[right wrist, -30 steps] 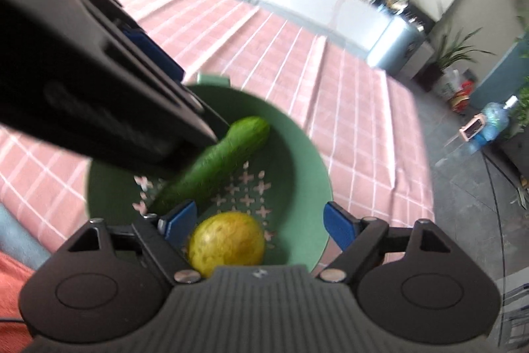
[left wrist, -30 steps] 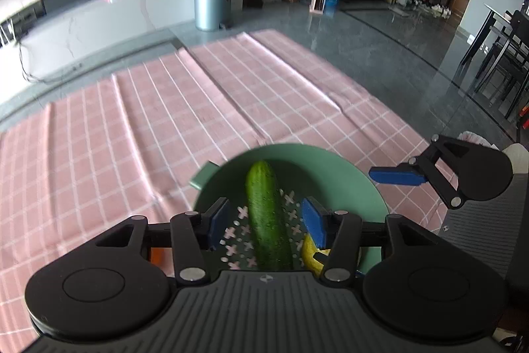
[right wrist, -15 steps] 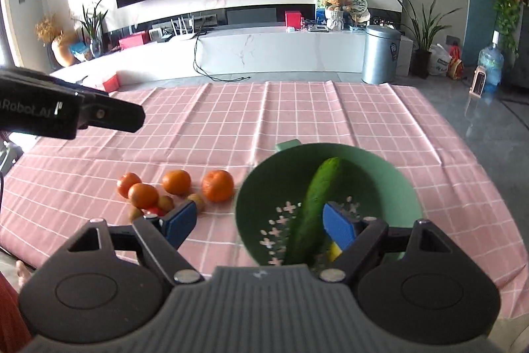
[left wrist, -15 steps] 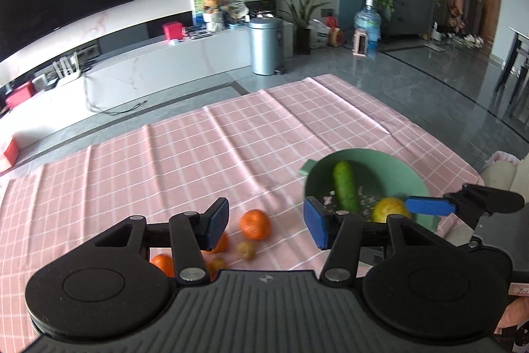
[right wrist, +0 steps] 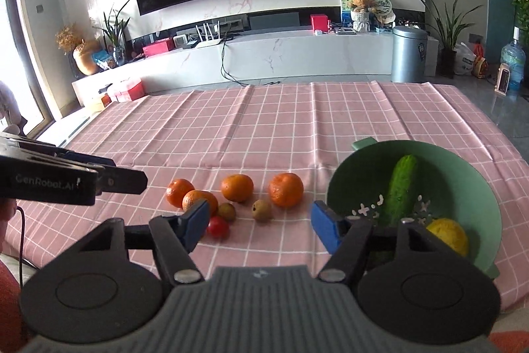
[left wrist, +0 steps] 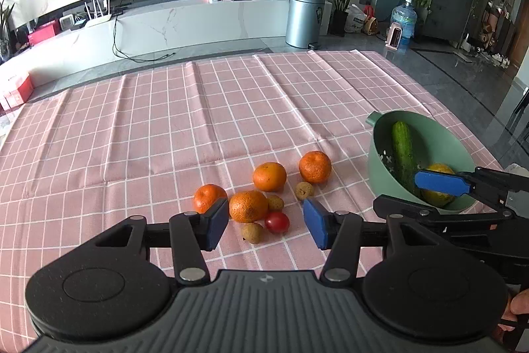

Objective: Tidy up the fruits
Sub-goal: 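Grasp a mandarin orange with the left tool while the right tool grasps another orange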

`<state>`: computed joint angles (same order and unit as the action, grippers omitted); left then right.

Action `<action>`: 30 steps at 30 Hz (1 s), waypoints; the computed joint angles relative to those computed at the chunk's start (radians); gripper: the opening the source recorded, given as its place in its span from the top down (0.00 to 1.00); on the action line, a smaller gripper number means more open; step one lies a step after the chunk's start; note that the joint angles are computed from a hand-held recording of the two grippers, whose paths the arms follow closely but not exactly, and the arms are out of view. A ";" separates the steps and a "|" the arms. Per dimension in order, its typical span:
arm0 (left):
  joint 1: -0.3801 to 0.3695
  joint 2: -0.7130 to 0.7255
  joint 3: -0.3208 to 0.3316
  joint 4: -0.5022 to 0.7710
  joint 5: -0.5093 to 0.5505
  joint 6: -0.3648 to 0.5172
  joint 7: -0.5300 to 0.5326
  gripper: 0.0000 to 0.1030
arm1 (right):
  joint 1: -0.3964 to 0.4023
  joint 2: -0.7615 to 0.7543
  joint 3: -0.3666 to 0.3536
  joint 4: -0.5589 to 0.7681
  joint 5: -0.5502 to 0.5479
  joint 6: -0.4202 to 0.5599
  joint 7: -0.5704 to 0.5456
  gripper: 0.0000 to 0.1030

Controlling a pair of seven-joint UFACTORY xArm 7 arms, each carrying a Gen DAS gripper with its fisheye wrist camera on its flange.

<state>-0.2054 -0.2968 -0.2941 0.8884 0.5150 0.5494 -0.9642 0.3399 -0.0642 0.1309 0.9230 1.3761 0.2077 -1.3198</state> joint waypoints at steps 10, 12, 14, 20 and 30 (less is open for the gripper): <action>0.036 0.072 0.061 -0.040 -0.019 -0.067 0.021 0.42 | -0.020 0.170 0.057 0.132 -0.123 -0.012 0.080 0.53; 0.039 0.081 0.079 -0.052 -0.037 -0.085 0.029 0.44 | -0.027 0.204 0.076 0.157 -0.156 0.000 0.113 0.53; 0.044 0.086 0.092 -0.065 -0.053 -0.101 0.031 0.46 | -0.033 0.238 0.098 0.182 -0.186 0.012 0.138 0.53; 0.075 0.074 0.109 -0.110 -0.070 -0.153 0.018 0.48 | -0.046 0.330 0.158 0.256 -0.286 0.027 0.216 0.53; 0.107 0.063 0.128 -0.175 -0.175 -0.263 0.074 0.48 | -0.024 0.429 0.201 0.300 -0.562 -0.070 0.381 0.54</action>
<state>-0.0988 -0.2341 -0.1663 0.7130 0.3402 0.2866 -0.8905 0.3159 0.3651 0.3322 1.2226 0.8138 0.1379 -0.9384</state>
